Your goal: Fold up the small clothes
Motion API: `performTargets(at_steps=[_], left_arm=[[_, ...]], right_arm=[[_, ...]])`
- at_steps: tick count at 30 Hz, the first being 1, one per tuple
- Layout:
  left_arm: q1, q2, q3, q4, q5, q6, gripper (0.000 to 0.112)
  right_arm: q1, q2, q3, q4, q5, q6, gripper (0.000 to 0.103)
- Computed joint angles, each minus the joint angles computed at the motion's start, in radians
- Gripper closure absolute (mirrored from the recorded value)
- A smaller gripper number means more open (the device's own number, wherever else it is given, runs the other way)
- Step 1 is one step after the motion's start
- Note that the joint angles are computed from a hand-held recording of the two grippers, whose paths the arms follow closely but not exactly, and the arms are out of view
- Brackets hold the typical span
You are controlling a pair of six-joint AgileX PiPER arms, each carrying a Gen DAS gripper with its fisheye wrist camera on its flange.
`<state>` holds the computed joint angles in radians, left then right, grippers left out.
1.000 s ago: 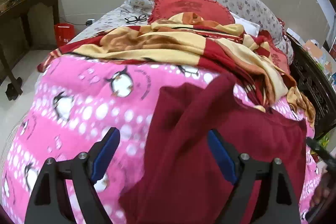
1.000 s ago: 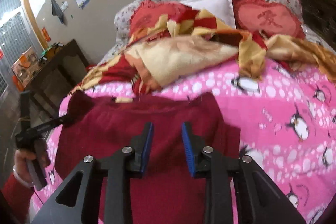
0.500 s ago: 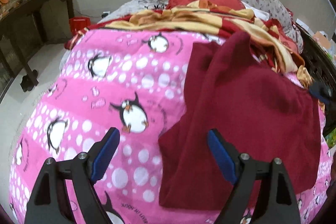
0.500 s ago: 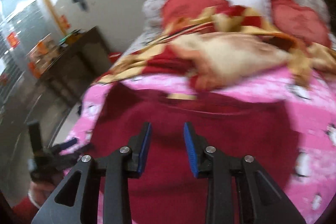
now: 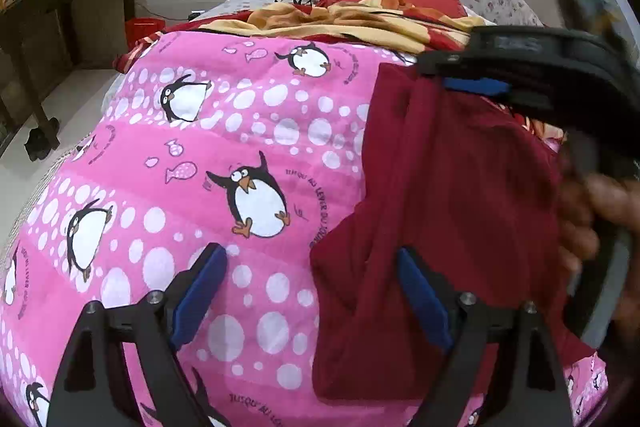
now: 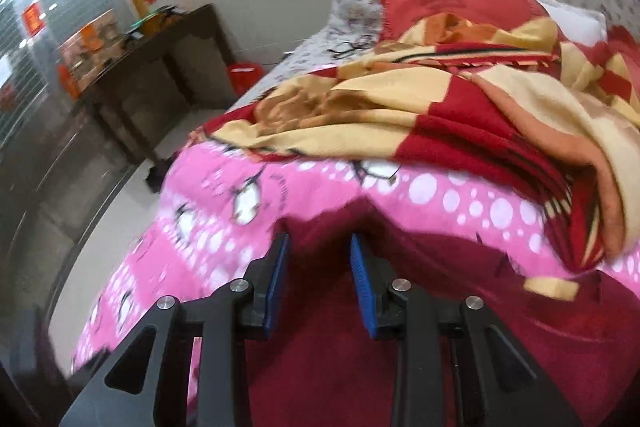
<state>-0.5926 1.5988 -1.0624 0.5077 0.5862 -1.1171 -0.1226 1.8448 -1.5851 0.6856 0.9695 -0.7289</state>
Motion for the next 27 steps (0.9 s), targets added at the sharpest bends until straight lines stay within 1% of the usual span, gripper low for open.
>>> performTargets(at_steps=[4, 6, 7, 11, 14, 16, 19, 23, 26, 27], left_arm=[[0.002, 0.010, -0.005, 0.018, -0.007, -0.015, 0.022], [0.009, 0.015, -0.012, 0.004, -0.009, -0.002, 0.021], [0.010, 0.016, -0.012, 0.000, -0.009, 0.001, 0.021], [0.006, 0.018, -0.015, 0.007, -0.003, 0.003, 0.021], [0.005, 0.018, -0.009, 0.020, -0.008, -0.011, 0.021], [0.003, 0.019, -0.008, 0.025, -0.006, -0.018, 0.021], [0.003, 0.020, -0.010, 0.025, -0.005, -0.018, 0.021], [0.004, 0.021, -0.011, 0.022, -0.006, -0.015, 0.021], [0.005, 0.022, -0.010, 0.026, -0.009, -0.019, 0.020], [0.005, 0.023, -0.008, 0.026, -0.010, -0.021, 0.019]], right_arm=[[0.041, 0.092, -0.077, -0.078, -0.007, 0.103, 0.069], [0.054, 0.098, -0.081, -0.094, -0.023, 0.106, 0.069], [0.060, 0.103, -0.096, -0.113, -0.015, 0.115, 0.069], [0.034, 0.075, -0.101, -0.095, 0.037, 0.081, 0.069], [-0.019, 0.028, -0.068, -0.031, 0.092, 0.025, 0.069], [-0.045, -0.001, -0.036, -0.010, 0.102, 0.000, 0.069], [-0.049, 0.001, -0.018, -0.015, 0.085, -0.002, 0.069], [-0.005, 0.068, -0.047, -0.065, 0.046, 0.075, 0.069], [0.022, 0.081, -0.044, -0.068, -0.007, 0.088, 0.069], [0.028, 0.085, -0.053, -0.079, -0.006, 0.096, 0.069]])
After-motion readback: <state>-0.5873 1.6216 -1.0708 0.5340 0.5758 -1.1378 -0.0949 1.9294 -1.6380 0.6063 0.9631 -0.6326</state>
